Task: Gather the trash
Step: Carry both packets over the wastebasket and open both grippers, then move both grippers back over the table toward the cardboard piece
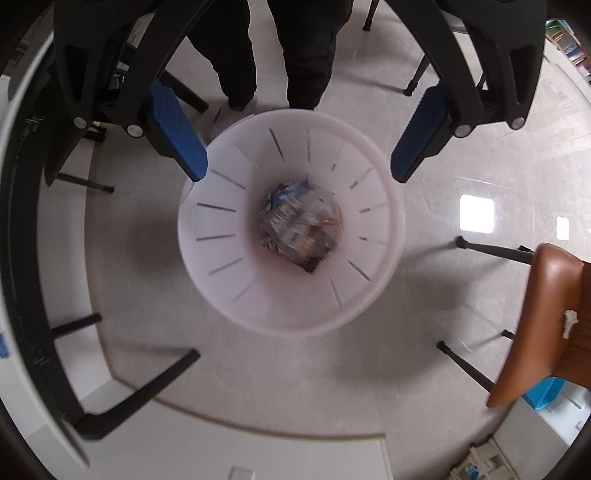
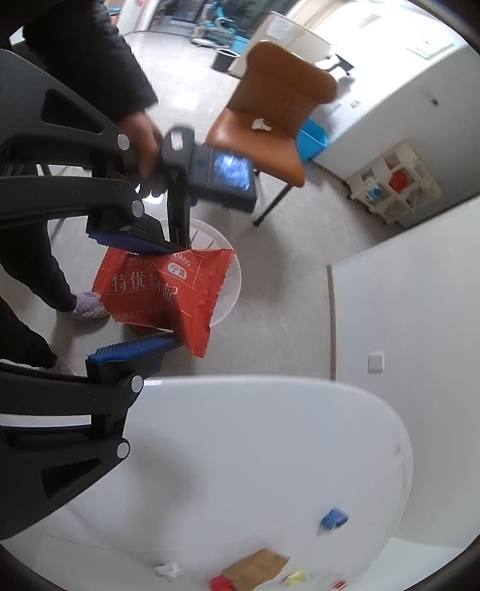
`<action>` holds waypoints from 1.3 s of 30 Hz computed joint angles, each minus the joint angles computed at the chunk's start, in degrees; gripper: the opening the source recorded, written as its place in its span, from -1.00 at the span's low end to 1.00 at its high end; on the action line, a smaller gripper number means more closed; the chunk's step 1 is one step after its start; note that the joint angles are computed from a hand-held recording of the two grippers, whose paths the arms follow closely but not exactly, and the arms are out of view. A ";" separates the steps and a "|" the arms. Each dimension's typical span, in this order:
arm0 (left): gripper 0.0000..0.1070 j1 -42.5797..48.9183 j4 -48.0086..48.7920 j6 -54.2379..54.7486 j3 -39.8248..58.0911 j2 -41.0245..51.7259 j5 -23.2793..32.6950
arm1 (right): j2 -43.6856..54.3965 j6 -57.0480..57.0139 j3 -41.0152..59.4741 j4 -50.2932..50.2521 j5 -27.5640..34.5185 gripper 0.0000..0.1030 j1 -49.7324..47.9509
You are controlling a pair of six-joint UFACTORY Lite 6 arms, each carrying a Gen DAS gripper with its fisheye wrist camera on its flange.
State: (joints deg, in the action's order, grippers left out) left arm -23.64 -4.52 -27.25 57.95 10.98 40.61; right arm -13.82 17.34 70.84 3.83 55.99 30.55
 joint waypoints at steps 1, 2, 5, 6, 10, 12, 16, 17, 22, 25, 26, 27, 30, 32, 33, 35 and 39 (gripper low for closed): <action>0.78 0.71 1.96 -1.69 -1.37 -4.41 1.63 | 1.42 -0.33 0.52 0.06 -0.97 -0.18 0.97; 0.78 1.16 3.67 -3.38 -2.23 -7.59 2.92 | 2.66 -0.71 1.01 0.25 -1.69 -0.18 1.59; 0.78 3.98 8.74 -6.97 -3.82 -18.28 9.66 | 7.83 -2.87 2.26 1.15 -5.00 -0.18 3.64; 0.78 5.12 10.30 -7.72 -4.17 -22.32 12.51 | 9.81 -3.62 2.68 1.56 -6.35 -0.18 4.32; 0.78 8.06 14.43 -8.85 -3.22 -31.53 20.51 | 20.49 -7.44 3.96 3.81 -12.50 -0.18 6.34; 0.78 9.44 15.77 -8.83 -2.64 -34.16 22.80 | 26.25 -9.80 4.92 6.07 -14.69 -0.17 6.86; 0.78 10.95 15.14 -7.96 -1.93 -37.53 25.92 | 37.07 -10.71 8.79 7.54 -17.28 0.55 9.29; 0.78 11.03 15.19 -8.14 -2.09 -38.00 26.24 | 37.77 -10.34 8.53 7.62 -17.91 0.65 9.71; 0.78 8.76 15.00 -10.44 -2.27 -38.91 27.68 | 39.76 -7.82 11.73 4.83 -15.14 0.73 11.37; 0.78 6.18 16.27 -12.08 0.09 -37.71 29.01 | 35.54 -5.35 11.69 2.58 -12.51 0.74 11.07; 0.78 5.00 16.78 -12.87 1.59 -37.19 29.68 | 33.34 -4.61 11.36 1.97 -11.52 0.74 10.60; 0.78 3.26 17.54 -14.29 3.46 -36.59 30.49 | 30.83 -3.98 10.94 1.56 -10.57 0.75 10.03; 0.78 -1.64 19.38 -17.73 8.67 -34.27 32.64 | 20.48 -0.75 10.52 -0.99 -5.60 0.88 7.57; 0.78 -6.50 20.90 -20.22 14.46 -31.29 35.01 | 16.03 0.91 11.83 -3.11 -2.31 0.94 6.16; 0.78 -8.28 21.47 -21.11 16.42 -30.25 35.71 | 12.19 1.30 12.20 -3.94 0.21 0.95 4.83; 0.78 -13.46 23.16 -23.54 22.23 -27.05 37.83 | 7.20 0.81 13.10 -4.23 3.82 0.95 1.83; 0.78 -22.27 25.69 -26.82 33.79 -19.58 41.31 | -0.97 -1.39 14.99 -2.96 9.93 0.95 -5.27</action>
